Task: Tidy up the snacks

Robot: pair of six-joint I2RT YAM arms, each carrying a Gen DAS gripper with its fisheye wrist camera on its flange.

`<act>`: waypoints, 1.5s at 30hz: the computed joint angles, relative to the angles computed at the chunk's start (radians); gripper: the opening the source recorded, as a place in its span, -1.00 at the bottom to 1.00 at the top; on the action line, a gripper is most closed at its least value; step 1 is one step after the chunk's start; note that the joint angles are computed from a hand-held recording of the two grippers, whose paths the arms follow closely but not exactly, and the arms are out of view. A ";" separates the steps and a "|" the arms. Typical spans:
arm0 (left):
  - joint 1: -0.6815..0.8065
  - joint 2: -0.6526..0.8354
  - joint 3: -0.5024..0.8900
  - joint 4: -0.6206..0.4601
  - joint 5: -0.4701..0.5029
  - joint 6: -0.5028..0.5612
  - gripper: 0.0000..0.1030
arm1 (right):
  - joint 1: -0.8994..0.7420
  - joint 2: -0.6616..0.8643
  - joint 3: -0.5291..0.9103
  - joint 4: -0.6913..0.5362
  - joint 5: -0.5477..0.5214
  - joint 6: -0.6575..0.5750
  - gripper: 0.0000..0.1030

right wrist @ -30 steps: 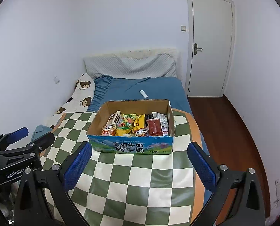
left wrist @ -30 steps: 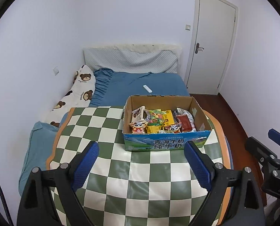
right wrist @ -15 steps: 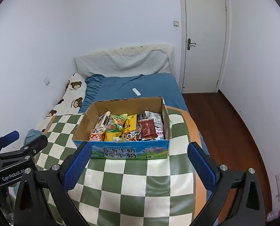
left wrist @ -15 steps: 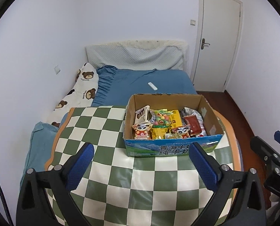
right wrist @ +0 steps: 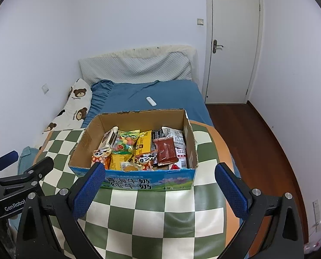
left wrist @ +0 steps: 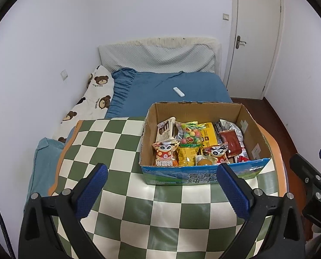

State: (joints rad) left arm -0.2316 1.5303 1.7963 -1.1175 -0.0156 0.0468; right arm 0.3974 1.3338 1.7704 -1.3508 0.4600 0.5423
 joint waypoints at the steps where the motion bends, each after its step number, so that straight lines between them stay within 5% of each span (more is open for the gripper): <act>1: 0.001 0.004 0.001 -0.001 0.003 -0.001 1.00 | -0.004 0.006 0.002 0.002 -0.004 -0.003 1.00; 45: -0.006 0.019 0.043 -0.015 0.022 -0.019 1.00 | -0.007 0.016 -0.009 0.008 0.010 0.010 1.00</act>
